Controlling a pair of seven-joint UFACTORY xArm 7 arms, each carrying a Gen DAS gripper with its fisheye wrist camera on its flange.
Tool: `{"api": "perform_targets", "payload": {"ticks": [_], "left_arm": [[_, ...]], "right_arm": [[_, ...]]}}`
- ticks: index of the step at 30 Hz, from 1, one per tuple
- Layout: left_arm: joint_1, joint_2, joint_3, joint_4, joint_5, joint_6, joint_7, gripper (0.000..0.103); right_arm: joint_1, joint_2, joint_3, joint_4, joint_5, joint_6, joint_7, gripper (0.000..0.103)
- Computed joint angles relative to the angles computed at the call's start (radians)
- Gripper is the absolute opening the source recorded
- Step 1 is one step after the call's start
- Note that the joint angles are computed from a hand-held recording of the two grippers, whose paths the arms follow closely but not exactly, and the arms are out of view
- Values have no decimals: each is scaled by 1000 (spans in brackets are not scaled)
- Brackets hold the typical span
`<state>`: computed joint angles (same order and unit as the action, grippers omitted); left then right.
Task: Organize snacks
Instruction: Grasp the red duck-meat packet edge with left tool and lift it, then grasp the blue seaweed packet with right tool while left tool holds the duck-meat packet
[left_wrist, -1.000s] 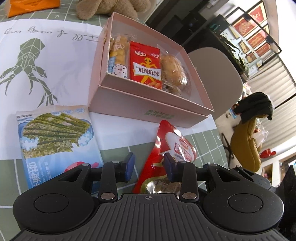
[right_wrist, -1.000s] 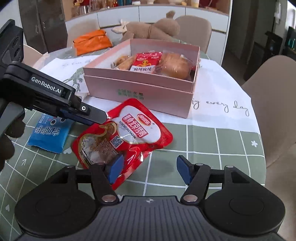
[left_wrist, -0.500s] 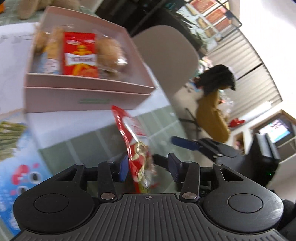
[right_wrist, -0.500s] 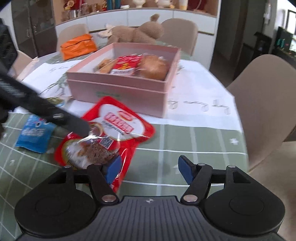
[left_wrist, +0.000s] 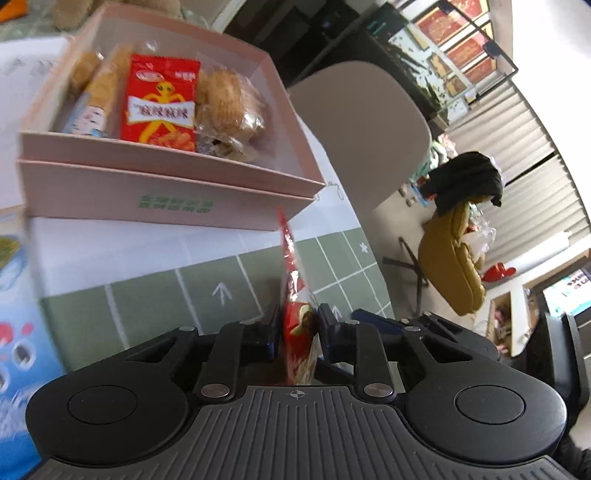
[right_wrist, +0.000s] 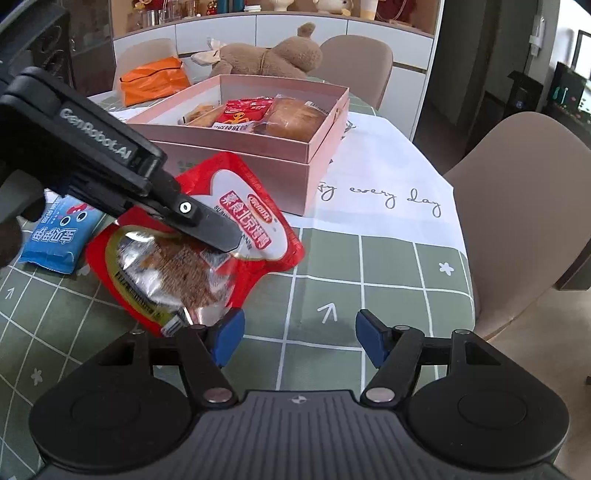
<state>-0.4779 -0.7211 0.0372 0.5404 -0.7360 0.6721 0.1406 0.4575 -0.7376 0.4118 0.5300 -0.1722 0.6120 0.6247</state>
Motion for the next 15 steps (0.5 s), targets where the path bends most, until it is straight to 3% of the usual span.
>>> {"api": "perform_targets", "payload": {"ticks": [4,11,15], "left_arm": [[81,-216,-45,-111,110,47,-104,25],[322,-742,2,-233,349,384,-375,25],[457,-926,52,-224,476,576,-460,25]], "right_arm": [[40,35,-23,28,42,-30,-23,67],[111,185,-29,130,84,-150,-120,73],[99,335,-3,254,71,-203,-128,78]]}}
